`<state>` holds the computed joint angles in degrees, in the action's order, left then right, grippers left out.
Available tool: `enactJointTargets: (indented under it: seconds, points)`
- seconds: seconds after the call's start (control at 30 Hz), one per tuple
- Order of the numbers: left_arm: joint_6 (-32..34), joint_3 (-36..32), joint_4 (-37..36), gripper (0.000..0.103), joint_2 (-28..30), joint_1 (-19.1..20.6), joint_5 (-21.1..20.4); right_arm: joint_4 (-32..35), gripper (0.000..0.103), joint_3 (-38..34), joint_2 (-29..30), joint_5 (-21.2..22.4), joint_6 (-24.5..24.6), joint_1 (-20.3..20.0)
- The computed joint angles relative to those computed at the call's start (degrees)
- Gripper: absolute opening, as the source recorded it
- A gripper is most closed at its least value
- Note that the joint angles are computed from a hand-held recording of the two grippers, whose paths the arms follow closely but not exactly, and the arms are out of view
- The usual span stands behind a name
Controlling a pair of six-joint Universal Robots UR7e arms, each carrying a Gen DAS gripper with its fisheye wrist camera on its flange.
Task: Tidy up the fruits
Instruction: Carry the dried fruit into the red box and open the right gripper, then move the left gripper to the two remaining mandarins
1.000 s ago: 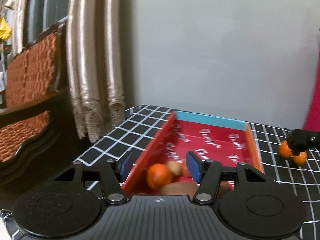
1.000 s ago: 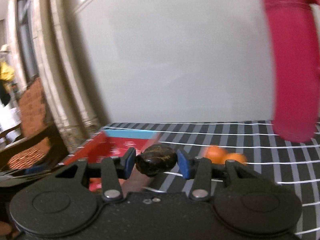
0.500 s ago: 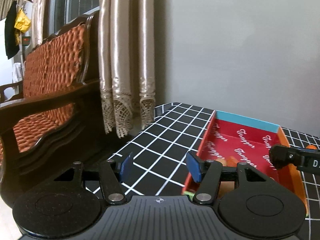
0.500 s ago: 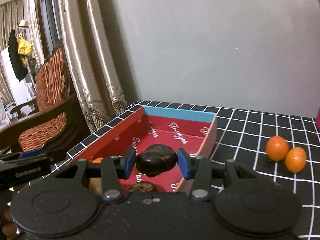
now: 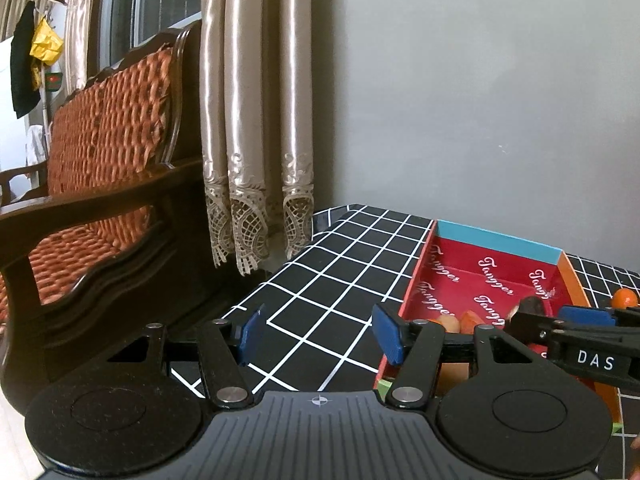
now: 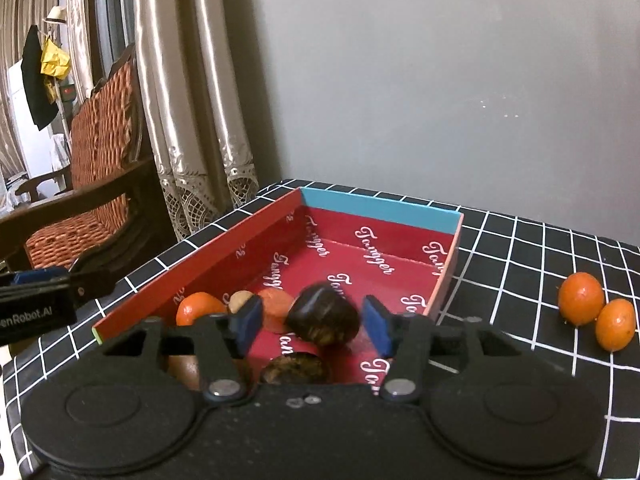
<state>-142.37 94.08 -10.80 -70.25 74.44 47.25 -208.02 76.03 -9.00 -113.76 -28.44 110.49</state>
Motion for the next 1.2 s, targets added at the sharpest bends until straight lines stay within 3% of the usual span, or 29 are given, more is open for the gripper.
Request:
enactJointTargets:
  seconds: [0.4, 0.57, 0.9, 1.2]
  points:
    - [0.23, 1.99, -0.42, 0.059, 1.33, -3.37, 3.7, -12.2, 0.065, 10.92, -6.13, 3.69, 4.76, -2.2]
    - [-1.78, 2.0, 1.83, 0.059, 3.59, -5.86, 5.99, -20.64, 0.072, 17.86, -10.16, 2.29, 5.09, -3.88]
    - [-1.77, -1.13, 4.22, 0.059, 13.19, -11.29, 7.48, -31.45, 0.073, 29.52, -16.87, 2.08, 5.66, -8.15]
    - [-3.32, -8.6, 8.74, 0.059, 21.95, -12.13, 9.0, -35.5, 0.075, 33.16, -18.95, 4.03, 5.57, -10.23]
